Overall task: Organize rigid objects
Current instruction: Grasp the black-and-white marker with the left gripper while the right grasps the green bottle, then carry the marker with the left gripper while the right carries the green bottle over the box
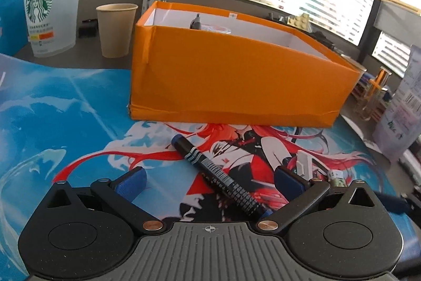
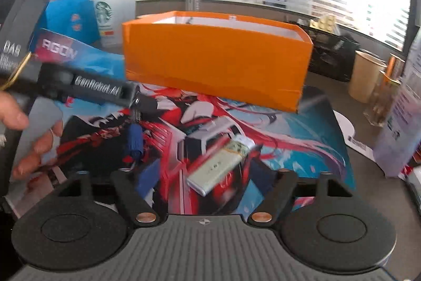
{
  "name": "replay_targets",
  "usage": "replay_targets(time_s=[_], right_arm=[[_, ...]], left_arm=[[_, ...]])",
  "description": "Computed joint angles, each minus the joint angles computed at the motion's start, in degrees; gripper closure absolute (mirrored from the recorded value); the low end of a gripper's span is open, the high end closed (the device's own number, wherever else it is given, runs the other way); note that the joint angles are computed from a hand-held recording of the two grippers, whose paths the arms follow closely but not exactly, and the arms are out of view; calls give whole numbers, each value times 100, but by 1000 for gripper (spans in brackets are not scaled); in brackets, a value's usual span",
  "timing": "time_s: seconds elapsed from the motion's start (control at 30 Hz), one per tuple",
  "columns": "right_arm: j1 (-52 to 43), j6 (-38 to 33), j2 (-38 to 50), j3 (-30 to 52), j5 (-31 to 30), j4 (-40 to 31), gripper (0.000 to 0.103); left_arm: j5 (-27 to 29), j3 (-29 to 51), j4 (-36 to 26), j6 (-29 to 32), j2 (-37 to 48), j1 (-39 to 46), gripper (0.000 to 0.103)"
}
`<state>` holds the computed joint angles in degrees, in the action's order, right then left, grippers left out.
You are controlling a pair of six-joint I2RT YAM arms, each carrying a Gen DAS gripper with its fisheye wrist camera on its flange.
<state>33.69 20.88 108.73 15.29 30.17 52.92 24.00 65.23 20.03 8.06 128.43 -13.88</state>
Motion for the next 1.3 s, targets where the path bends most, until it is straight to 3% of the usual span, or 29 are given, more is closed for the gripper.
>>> replay_targets(time_s=[0.07,0.13,0.17,0.23,0.37,0.4,0.43,0.5,0.63,0.73,0.77,0.83,0.87,0.9,0.93,1.03,1.07,1.13,1.3], right_arm=[[140,-115,328,89,219,137,34],[76,-196,509,-6,44,630,58],[-42,-175,529,-61,-167,785,75],[-156,-260,624,-120,-287,1060,80],[-390,-388,698,-224,-441,1337,84],[-411,-411,737,-214,-424,1373,97],[-417,-437,752,-135,-381,1292,102],[-421,-532,799,-166,-247,1352,102],[-616,-451,899,-361,-566,1784,102],[-766,-302,698,-314,-633,1509,99],[-766,-181,685,-320,-571,1550,95],[-742,35,607,-274,-420,1493,71],[-745,107,587,-222,-387,1436,47],[-739,172,616,-169,-330,1464,30],[-728,247,605,-83,-256,1372,27],[-813,325,444,328,-340,633,39],[-854,242,456,533,-390,305,61],[-791,-7,626,896,-204,-158,79],[-520,-396,574,847,7,-150,83]], left_arm=[[-60,-193,365,321,30,-105,5],[98,-471,773,629,1,-114,35],[231,-514,832,614,-22,-68,75],[548,-361,653,592,55,55,91],[767,-234,451,755,95,185,93],[678,-281,497,886,70,176,93],[600,-332,550,997,44,170,93],[635,-393,518,1138,-6,226,93],[717,-613,578,1324,-171,337,93],[740,-683,607,1316,-233,394,93],[756,-707,647,1296,-252,421,93],[805,-739,712,1237,-295,468,93],[844,-743,730,1226,-304,501,93],[860,-746,744,1211,-321,521,93],[867,-765,778,1193,-344,527,93],[959,-889,892,1243,-433,555,93],[999,-941,945,1290,-461,562,93],[1071,-1008,1008,1338,-496,594,93],[1234,-1037,1048,1326,-549,756,93]])
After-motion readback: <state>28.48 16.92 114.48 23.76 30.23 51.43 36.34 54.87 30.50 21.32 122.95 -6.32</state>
